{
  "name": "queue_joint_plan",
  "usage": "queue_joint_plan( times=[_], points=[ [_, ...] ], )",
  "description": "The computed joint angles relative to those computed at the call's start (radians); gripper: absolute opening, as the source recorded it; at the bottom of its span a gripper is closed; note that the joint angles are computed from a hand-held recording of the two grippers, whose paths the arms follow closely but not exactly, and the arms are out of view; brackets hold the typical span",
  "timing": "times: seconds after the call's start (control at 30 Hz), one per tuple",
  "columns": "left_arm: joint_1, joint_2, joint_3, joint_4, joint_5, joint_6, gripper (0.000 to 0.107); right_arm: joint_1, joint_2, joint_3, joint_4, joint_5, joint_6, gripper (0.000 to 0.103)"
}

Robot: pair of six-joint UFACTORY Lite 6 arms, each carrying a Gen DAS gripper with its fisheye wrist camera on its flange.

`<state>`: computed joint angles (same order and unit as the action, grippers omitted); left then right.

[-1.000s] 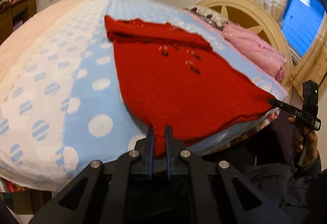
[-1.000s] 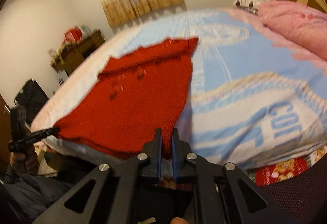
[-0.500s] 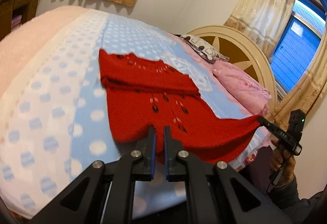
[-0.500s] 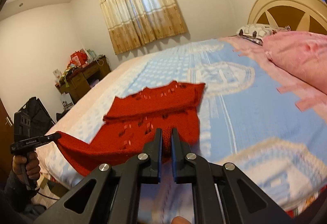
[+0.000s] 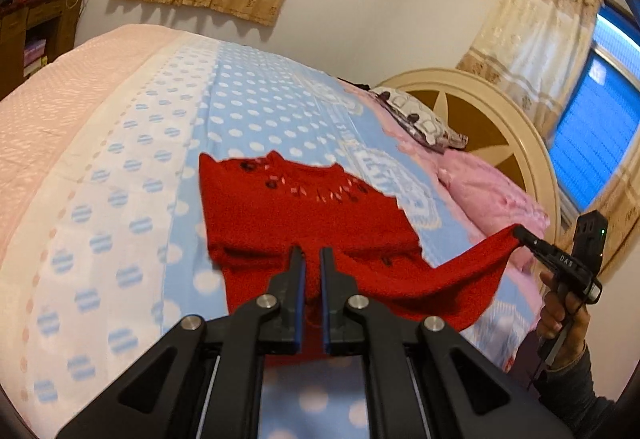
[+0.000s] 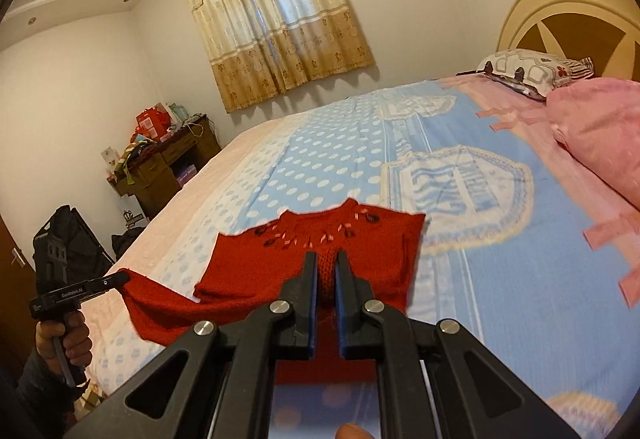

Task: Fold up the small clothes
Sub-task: 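Lift the hem with both grippers, fold it onto the collar, release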

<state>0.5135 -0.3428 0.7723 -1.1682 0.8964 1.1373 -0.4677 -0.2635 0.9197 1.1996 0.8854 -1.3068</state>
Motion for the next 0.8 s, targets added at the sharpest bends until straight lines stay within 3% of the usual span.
queue_joint_plan(
  times=[0.37, 0.63, 0.8],
  points=[
    [-0.117, 0.391, 0.377, -0.020, -0.101, -0.057, 0.006, 0.267, 0.431, 0.437, -0.123, -0.266, 0.219, 0.007],
    [-0.174, 0.709, 0.705, 0.055, -0.156, -0.178, 0.006, 0.339, 0.764, 0.796, -0.344, -0.312, 0.469, 0.007],
    [-0.204, 0.961, 0.950, 0.151, -0.177, -0.305, 0.006, 0.367, 1.047, 1.128, -0.521, -0.259, 0.683, 0.007]
  ],
)
